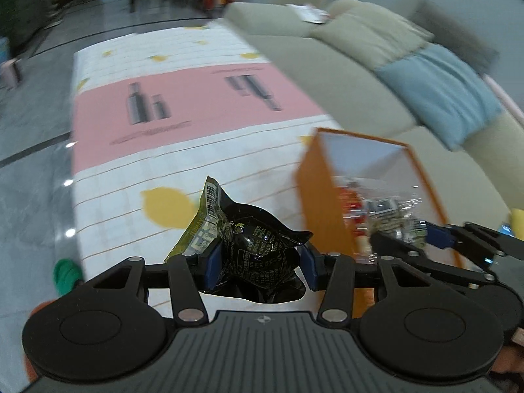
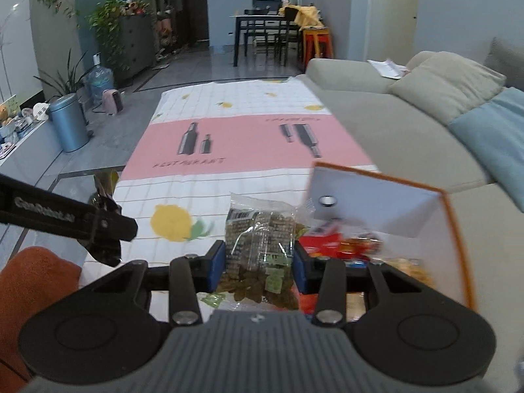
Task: Organize snacks
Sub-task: 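Lift both bags and carry them over the orange box, then open both tools to drop the bags into the box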
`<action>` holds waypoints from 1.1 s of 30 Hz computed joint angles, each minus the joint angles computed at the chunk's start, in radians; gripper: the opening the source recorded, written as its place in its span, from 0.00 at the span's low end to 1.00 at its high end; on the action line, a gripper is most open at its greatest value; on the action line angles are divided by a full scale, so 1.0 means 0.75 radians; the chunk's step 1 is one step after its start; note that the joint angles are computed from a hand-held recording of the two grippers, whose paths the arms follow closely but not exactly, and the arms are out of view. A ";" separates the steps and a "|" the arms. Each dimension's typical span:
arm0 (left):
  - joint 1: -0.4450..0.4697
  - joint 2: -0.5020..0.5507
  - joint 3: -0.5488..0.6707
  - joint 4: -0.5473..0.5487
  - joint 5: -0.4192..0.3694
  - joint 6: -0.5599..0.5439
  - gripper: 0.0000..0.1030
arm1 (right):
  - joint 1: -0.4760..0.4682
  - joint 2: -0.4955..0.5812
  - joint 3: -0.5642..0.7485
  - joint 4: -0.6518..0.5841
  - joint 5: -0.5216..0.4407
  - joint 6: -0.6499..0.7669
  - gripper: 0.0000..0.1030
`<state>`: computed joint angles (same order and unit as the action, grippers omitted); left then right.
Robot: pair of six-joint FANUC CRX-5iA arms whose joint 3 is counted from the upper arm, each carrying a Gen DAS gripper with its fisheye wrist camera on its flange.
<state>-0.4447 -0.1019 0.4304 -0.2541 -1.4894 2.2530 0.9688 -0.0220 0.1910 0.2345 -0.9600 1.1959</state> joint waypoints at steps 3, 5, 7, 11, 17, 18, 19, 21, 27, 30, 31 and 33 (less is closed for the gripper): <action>-0.018 0.062 0.069 0.058 0.024 -0.068 0.54 | -0.067 -0.026 0.018 -0.052 -0.058 0.084 0.40; -0.026 0.109 0.115 0.096 0.032 -0.123 0.54 | -0.114 -0.031 0.037 -0.085 -0.107 0.152 0.40; -0.020 0.164 0.156 0.162 0.045 -0.198 0.54 | -0.179 -0.019 0.088 -0.156 -0.184 0.238 0.40; 0.003 0.283 0.236 0.313 0.041 -0.301 0.54 | -0.300 0.049 0.211 -0.268 -0.379 0.374 0.40; 0.023 0.474 0.378 0.459 -0.049 -0.397 0.54 | -0.407 0.149 0.337 -0.385 -0.553 0.495 0.40; 0.021 0.507 0.409 0.460 -0.069 -0.408 0.54 | -0.422 0.169 0.364 -0.419 -0.584 0.504 0.40; 0.015 0.530 0.432 0.453 -0.085 -0.417 0.54 | -0.443 0.196 0.399 -0.460 -0.617 0.513 0.40; 0.017 0.578 0.471 0.469 -0.124 -0.440 0.54 | -0.475 0.250 0.463 -0.527 -0.686 0.531 0.40; 0.028 0.705 0.563 0.505 -0.226 -0.478 0.54 | -0.534 0.405 0.623 -0.637 -0.871 0.515 0.40; 0.036 0.754 0.594 0.516 -0.262 -0.470 0.54 | -0.536 0.440 0.662 -0.650 -0.899 0.544 0.40; 0.039 0.764 0.595 0.524 -0.269 -0.466 0.54 | -0.535 0.453 0.678 -0.654 -0.915 0.546 0.40; 0.038 0.786 0.615 0.529 -0.290 -0.475 0.54 | -0.519 0.474 0.696 -0.634 -0.947 0.567 0.40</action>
